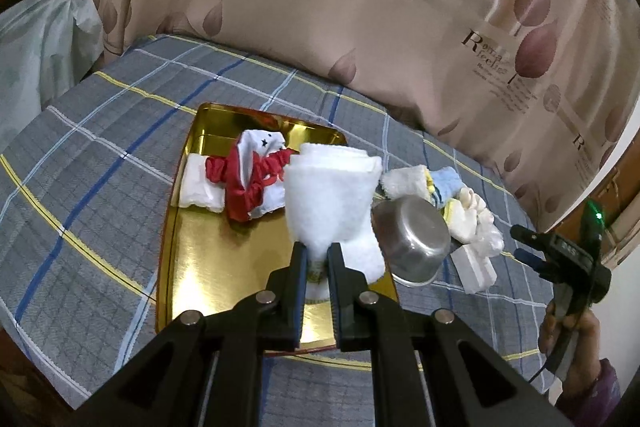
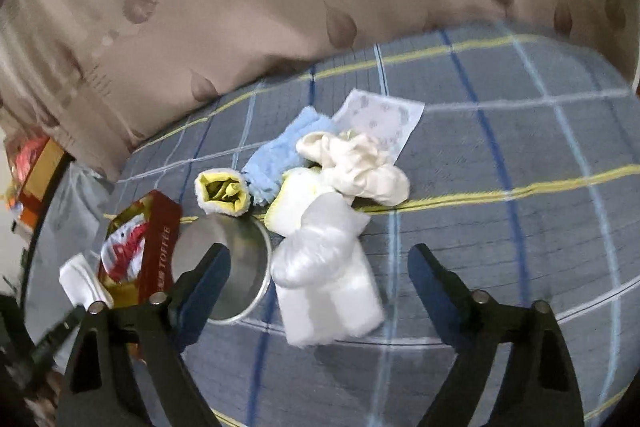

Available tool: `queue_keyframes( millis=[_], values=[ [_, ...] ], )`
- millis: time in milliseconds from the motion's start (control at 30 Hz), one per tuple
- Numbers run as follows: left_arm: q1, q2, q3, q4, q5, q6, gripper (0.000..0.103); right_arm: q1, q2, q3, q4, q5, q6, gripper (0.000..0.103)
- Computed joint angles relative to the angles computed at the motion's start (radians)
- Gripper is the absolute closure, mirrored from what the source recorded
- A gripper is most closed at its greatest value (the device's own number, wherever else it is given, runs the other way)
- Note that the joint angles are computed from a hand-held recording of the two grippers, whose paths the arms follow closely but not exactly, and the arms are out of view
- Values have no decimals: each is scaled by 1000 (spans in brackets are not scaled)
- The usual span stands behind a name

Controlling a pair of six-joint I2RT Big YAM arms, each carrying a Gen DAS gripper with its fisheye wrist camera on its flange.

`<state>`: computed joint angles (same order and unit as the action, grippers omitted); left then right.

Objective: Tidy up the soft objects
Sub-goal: 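Carry the towel over the gold tin with left tool while right tool grasps plastic-wrapped bundle, then lower the white towel into the gold tin and open the left tool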

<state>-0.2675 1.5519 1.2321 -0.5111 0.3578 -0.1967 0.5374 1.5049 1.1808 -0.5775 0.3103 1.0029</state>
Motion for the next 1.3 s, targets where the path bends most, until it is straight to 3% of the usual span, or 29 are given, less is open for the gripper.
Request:
queue_keyframes(
  millis=[33, 300, 333, 367, 467, 767, 867, 1300],
  values=[
    [4, 5, 4, -4, 8, 1, 93, -2, 12, 10, -9, -4, 8, 25],
    [12, 23, 21, -12, 15, 29, 93, -18, 78, 69, -61, -26, 5, 26],
    [11, 25, 23, -14, 13, 30, 93, -18, 89, 82, -76, -32, 1, 34],
    [12, 26, 24, -16, 11, 31, 93, -19, 98, 91, -86, -38, -4, 59],
    [12, 35, 37, -25, 6, 40, 93, -9, 98, 89, -67, -20, -31, 68],
    [2, 79, 107, -53, -44, 108, 92, 84, -50, -37, 49, 111, -66, 70],
    [-6, 109, 150, -61, -60, 118, 92, 111, -87, -74, 76, 114, -49, 70],
    [-50, 308, 382, -163, -85, 68, 92, 171, -145, -104, 61, 149, -56, 69]
  ],
)
